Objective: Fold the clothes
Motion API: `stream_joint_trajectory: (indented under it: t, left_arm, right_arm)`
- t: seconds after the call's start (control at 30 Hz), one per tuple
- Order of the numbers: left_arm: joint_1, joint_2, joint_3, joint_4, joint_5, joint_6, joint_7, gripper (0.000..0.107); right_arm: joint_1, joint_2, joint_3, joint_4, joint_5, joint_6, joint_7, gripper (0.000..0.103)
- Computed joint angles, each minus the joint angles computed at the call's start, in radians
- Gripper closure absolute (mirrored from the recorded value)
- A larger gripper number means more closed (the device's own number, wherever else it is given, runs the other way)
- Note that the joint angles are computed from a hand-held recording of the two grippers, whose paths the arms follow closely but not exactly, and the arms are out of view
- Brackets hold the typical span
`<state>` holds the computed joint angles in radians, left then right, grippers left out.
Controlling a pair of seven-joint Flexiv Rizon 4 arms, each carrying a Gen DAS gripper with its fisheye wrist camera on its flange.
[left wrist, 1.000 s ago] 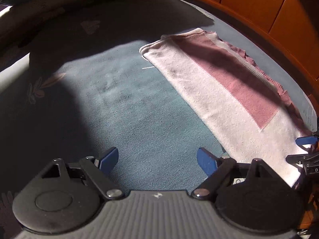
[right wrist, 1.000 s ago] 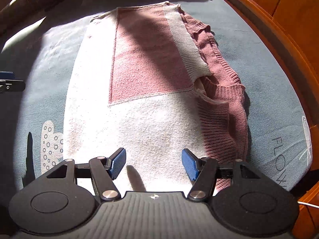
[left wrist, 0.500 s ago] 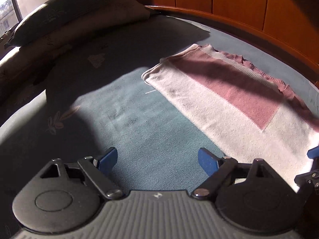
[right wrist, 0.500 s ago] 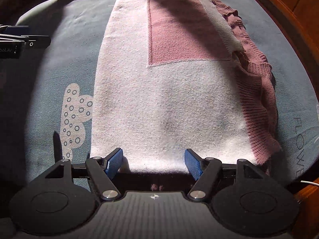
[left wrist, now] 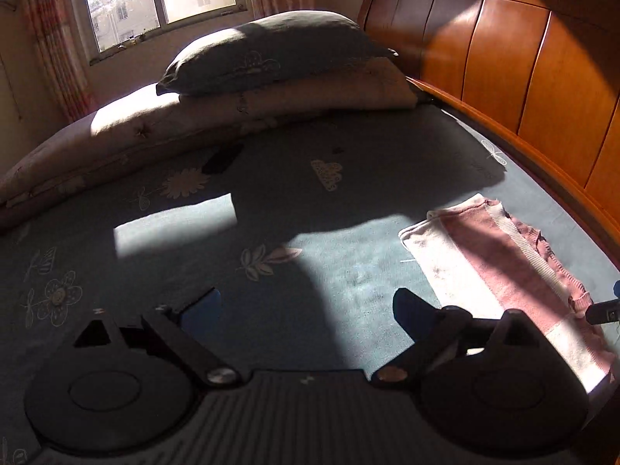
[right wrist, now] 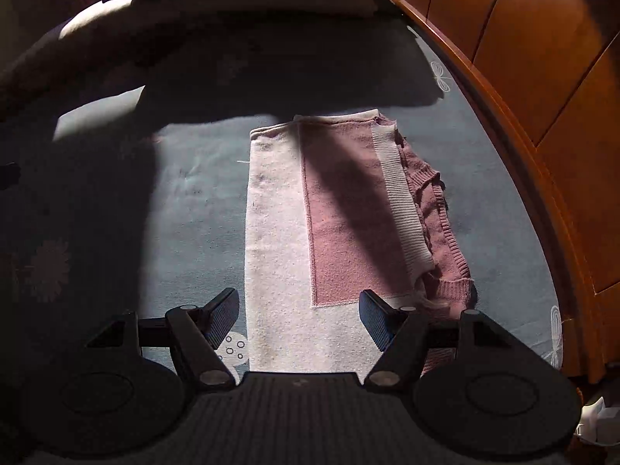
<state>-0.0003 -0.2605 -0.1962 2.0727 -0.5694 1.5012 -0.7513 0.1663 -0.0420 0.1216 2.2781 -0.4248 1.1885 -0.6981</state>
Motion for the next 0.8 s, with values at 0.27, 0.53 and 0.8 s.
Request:
stream_joint_trajectory:
  t: [0.27, 0.53, 0.8]
  left_arm:
    - [-0.025, 0.091, 0.155, -0.051, 0.079, -0.247, -0.189, 0.007]
    - [-0.016, 0.127, 0.241, -0.127, 0.334, -0.486, -0.406, 0.006]
    - [0.005, 0.131, 0.251, -0.195, 0.463, -0.734, -0.542, 0.006]
  right_arm:
    - [0.055, 0.012, 0.034, -0.155, 0.088, -0.154, -0.101, 0.023]
    - [0.087, -0.004, 0.039, -0.25, 0.117, -0.406, -0.049, 0.018]
    - [0.095, 0.027, 0.053, -0.258, 0.192, -0.518, -0.028, 0.018]
